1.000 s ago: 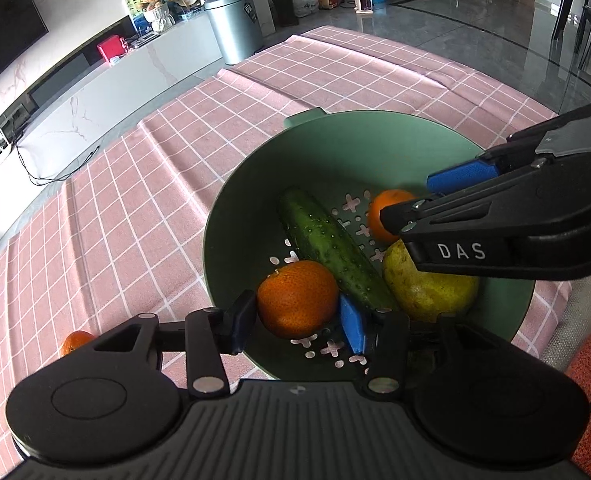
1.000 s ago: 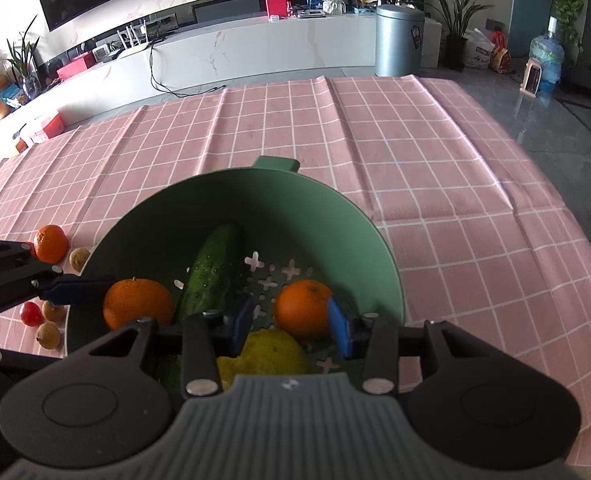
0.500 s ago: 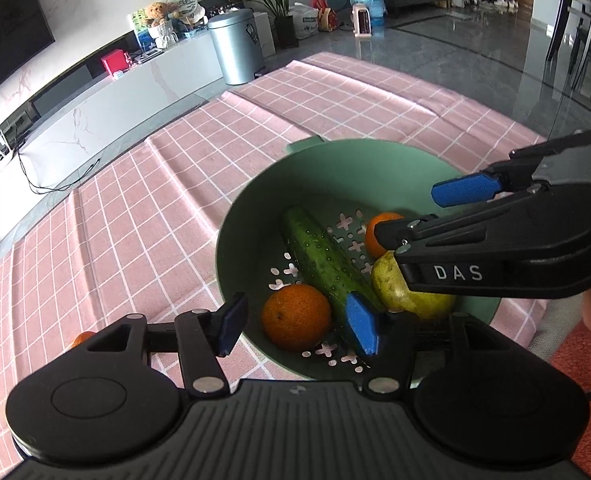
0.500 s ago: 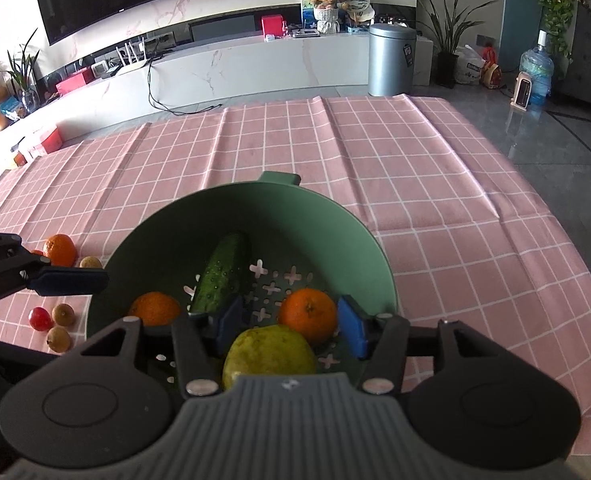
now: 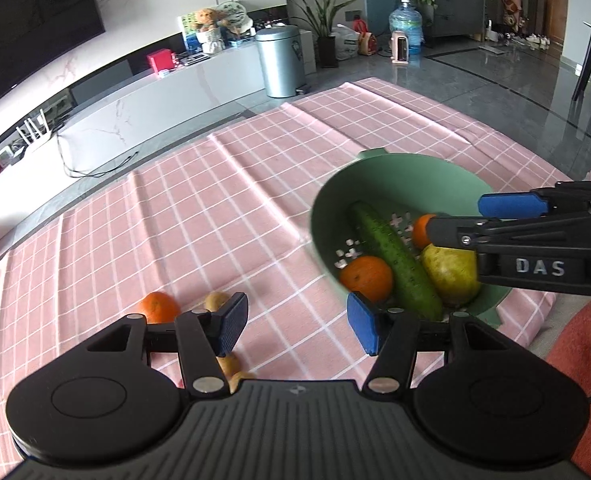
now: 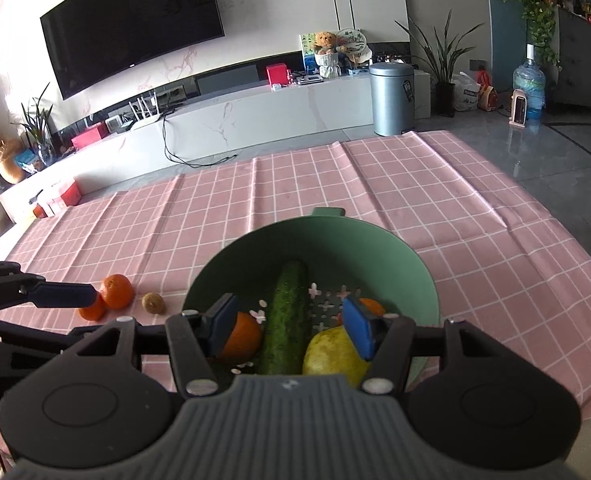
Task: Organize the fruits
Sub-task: 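Lower both mandarins into the green colander and open both tools, then grasp a mandarin with the left tool while the right tool grasps a kiwi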
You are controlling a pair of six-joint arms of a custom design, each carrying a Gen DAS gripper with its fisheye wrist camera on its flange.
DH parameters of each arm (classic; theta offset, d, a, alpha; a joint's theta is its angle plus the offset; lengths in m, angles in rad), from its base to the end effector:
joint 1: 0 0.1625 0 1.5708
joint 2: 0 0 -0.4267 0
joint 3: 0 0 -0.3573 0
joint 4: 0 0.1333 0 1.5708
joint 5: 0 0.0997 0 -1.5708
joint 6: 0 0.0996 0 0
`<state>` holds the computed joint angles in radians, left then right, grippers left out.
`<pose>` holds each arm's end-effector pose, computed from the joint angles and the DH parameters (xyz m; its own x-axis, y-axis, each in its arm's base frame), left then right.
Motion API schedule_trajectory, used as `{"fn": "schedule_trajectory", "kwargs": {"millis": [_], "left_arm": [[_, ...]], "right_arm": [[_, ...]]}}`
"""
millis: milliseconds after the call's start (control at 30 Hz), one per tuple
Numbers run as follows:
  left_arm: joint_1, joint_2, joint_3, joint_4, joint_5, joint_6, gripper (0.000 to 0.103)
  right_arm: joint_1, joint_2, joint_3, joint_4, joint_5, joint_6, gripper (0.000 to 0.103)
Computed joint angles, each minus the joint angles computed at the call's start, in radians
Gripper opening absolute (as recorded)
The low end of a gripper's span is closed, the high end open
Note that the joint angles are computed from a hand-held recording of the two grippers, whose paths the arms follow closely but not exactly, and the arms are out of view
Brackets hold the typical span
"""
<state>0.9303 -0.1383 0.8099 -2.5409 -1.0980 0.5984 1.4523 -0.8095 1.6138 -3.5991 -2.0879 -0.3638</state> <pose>-0.3490 -0.7672 -0.0564 -0.3342 0.7826 -0.5253 0.9191 0.3940 0.0022 0.0057 -0.6628 0.2784 -0.7696 0.4074 0.4917 -0.2500 0.5163 -0.8191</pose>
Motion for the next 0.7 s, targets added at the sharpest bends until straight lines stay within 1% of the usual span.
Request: {"fn": "schedule_trajectory", "kwargs": {"millis": [67, 233, 400, 500, 700], "left_arm": [[0.01, -0.016, 0.012, -0.004, 0.001, -0.003, 0.068], [0.039, -0.054, 0.041, -0.022, -0.014, -0.05, 0.068], [0.068, -0.091, 0.077, -0.055, -0.047, -0.099, 0.068], [0.08, -0.103, 0.096, -0.078, -0.046, -0.106, 0.067], [0.109, -0.099, 0.074, -0.066, -0.06, -0.144, 0.067]], "right_arm": [[0.01, 0.008, 0.008, -0.017, 0.008, -0.003, 0.056], [0.038, 0.04, 0.009, -0.046, -0.001, -0.013, 0.056], [0.056, 0.075, 0.001, -0.057, 0.003, -0.011, 0.056], [0.066, 0.099, -0.011, -0.055, 0.003, -0.021, 0.056], [0.083, 0.14, -0.041, -0.046, -0.003, -0.063, 0.055]]}}
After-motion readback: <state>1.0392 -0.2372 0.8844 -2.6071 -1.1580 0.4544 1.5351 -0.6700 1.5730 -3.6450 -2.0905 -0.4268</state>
